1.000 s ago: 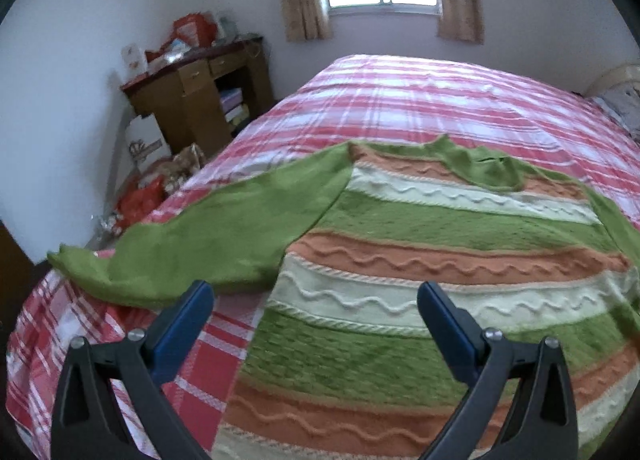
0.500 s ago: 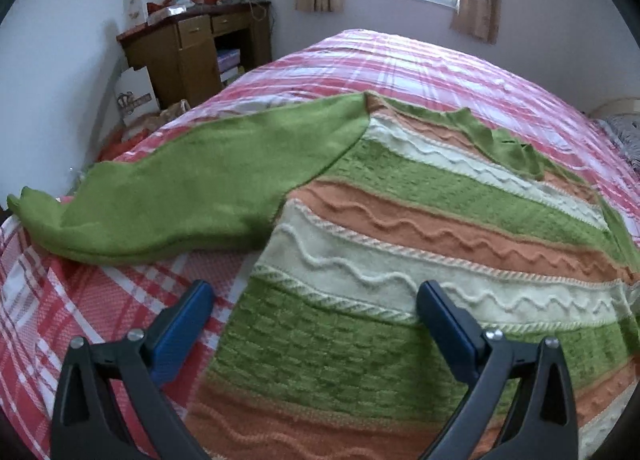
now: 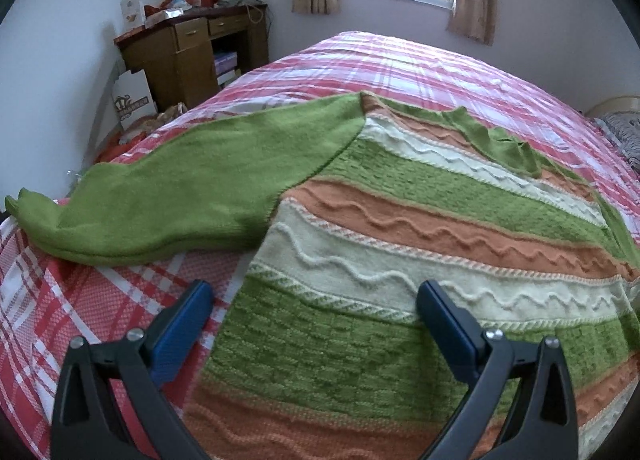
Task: Fold small clothes
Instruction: 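Carry the sleeve across the sweater body with the right gripper and release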
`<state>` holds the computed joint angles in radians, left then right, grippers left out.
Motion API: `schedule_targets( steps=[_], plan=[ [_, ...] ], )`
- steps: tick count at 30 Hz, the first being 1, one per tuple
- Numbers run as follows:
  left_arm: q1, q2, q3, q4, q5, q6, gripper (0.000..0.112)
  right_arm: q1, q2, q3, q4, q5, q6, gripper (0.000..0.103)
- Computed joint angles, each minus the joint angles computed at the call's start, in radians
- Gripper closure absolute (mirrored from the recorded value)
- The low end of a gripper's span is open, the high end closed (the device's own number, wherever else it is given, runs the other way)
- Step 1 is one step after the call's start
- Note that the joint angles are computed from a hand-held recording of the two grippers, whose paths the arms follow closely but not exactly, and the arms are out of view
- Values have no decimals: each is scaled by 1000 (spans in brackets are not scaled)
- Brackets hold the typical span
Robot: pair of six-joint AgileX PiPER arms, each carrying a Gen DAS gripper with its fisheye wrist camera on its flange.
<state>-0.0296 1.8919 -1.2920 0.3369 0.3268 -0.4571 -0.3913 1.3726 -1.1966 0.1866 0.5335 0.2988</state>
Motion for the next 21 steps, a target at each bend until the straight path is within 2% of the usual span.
schedule_targets(
  steps=[3,7,10,15,16,21],
  plan=[
    [8,-9,17,-36,-23,34,9,216,41,-91,-147,35,146,97],
    [8,-15,28,-27,-32,29,9,446,186,-233,-158,48,220,97],
    [14,-19,37,-53,-43,54,9,573,301,-335,-224,43,294,97],
    [27,-30,59,-131,-76,126,9,708,531,-551,-235,68,311,97],
    [31,-32,62,-155,-81,151,9,714,588,-609,-201,79,281,97],
    [46,-39,77,-298,-108,284,9,786,822,-906,-123,184,183,97]
  ],
)
